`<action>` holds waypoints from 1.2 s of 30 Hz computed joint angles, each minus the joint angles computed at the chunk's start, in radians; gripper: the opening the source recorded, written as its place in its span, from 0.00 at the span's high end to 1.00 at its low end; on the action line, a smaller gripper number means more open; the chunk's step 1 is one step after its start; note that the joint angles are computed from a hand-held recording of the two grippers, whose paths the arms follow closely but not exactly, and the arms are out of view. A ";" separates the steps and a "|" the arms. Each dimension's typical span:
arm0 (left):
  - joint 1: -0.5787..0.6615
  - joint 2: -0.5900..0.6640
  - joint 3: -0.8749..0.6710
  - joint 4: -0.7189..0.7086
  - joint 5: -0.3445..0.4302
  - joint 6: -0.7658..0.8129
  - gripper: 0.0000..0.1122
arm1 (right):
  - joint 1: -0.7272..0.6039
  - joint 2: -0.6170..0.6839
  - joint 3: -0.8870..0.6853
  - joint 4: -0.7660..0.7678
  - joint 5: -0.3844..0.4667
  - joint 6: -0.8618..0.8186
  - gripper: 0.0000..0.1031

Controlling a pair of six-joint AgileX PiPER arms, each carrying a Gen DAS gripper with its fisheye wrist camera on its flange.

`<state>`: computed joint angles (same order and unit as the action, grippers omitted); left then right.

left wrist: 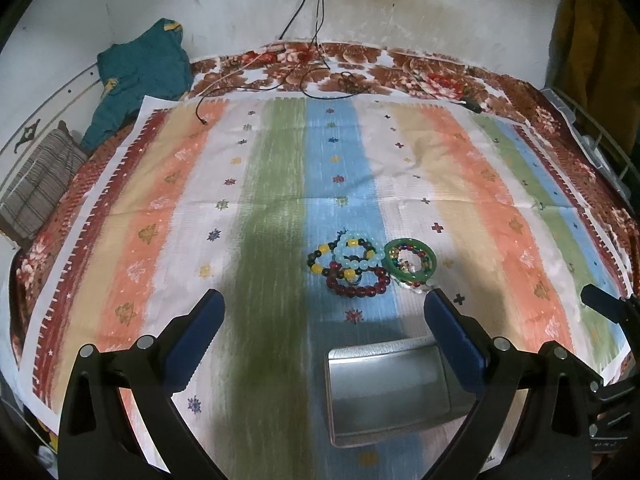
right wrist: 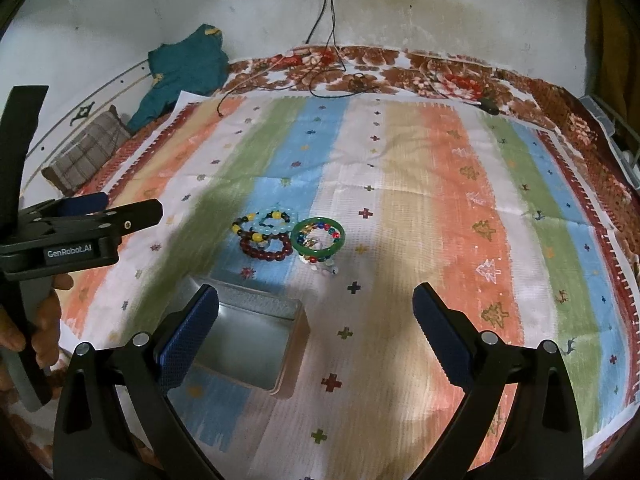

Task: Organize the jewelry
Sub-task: 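Move the left tool toward the pale blue bracelet while the right tool approaches the green bangle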

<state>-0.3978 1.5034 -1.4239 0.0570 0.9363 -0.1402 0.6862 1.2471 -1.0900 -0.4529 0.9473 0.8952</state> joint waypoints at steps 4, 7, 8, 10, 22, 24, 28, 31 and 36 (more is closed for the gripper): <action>0.006 0.055 -0.045 -0.006 0.012 0.000 0.13 | -0.035 0.036 -0.020 0.028 -0.014 -0.044 0.04; 0.013 0.080 -0.063 -0.015 0.014 0.003 0.13 | -0.065 0.064 -0.033 0.055 -0.026 -0.079 0.04; 0.016 0.094 -0.076 -0.021 0.018 0.004 0.13 | -0.077 0.072 -0.037 0.067 -0.030 -0.092 0.04; 0.023 0.119 -0.096 -0.034 0.023 0.009 0.13 | -0.105 0.089 -0.044 0.098 -0.044 -0.124 0.04; 0.024 0.231 -0.183 -0.046 0.045 0.035 0.14 | -0.197 0.186 -0.094 0.202 -0.079 -0.232 0.04; 0.024 0.258 -0.210 -0.036 0.054 0.037 0.14 | -0.205 0.204 -0.104 0.206 -0.082 -0.243 0.04; 0.039 0.310 -0.256 -0.056 0.075 0.040 0.14 | -0.235 0.241 -0.115 0.230 -0.090 -0.278 0.04; 0.051 0.339 -0.281 -0.081 0.086 0.048 0.14 | -0.251 0.269 -0.127 0.243 -0.093 -0.296 0.04; 0.070 0.397 -0.333 -0.116 0.107 0.067 0.14 | -0.278 0.317 -0.151 0.265 -0.101 -0.319 0.05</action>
